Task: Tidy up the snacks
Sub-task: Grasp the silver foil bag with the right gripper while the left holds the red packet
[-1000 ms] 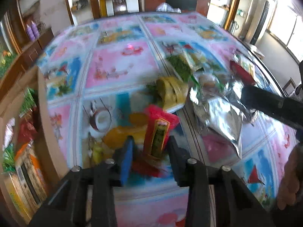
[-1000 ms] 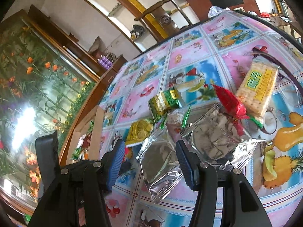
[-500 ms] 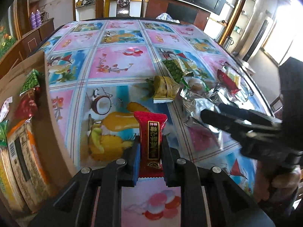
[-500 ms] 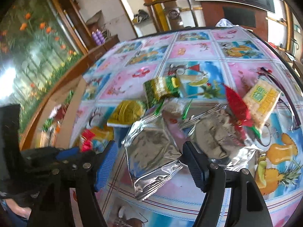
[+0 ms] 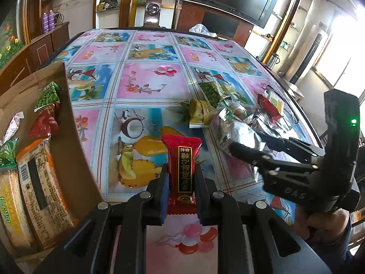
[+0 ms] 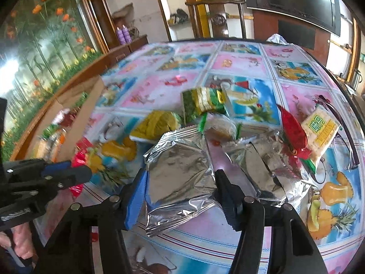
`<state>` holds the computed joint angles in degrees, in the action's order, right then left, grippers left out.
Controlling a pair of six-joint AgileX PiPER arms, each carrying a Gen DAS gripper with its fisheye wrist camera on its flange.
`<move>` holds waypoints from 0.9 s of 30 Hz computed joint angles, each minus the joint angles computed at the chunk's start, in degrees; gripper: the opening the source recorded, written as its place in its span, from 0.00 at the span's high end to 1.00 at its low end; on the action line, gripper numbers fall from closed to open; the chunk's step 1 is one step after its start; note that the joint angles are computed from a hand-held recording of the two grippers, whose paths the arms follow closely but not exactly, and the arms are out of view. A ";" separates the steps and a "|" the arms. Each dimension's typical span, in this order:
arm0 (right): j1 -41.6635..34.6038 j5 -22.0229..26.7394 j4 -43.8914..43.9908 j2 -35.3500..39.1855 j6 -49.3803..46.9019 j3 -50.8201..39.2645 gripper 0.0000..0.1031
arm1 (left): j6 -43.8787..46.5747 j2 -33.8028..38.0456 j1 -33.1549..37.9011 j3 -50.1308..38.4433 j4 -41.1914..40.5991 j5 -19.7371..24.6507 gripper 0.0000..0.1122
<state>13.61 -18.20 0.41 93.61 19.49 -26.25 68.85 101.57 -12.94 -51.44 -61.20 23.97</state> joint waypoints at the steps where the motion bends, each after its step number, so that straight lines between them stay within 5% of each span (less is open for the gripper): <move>1: -0.06 -1.18 -0.54 -0.67 0.53 0.63 0.38 | 0.09 -0.19 0.20 0.00 -0.17 0.11 0.84; 27: -3.42 -10.50 -16.50 -3.26 16.63 3.96 0.38 | 3.50 -5.58 3.84 1.94 -2.90 2.77 0.84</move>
<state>10.20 -28.70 -16.09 90.36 36.12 -22.28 72.35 95.99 -9.10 -49.49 -64.10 26.75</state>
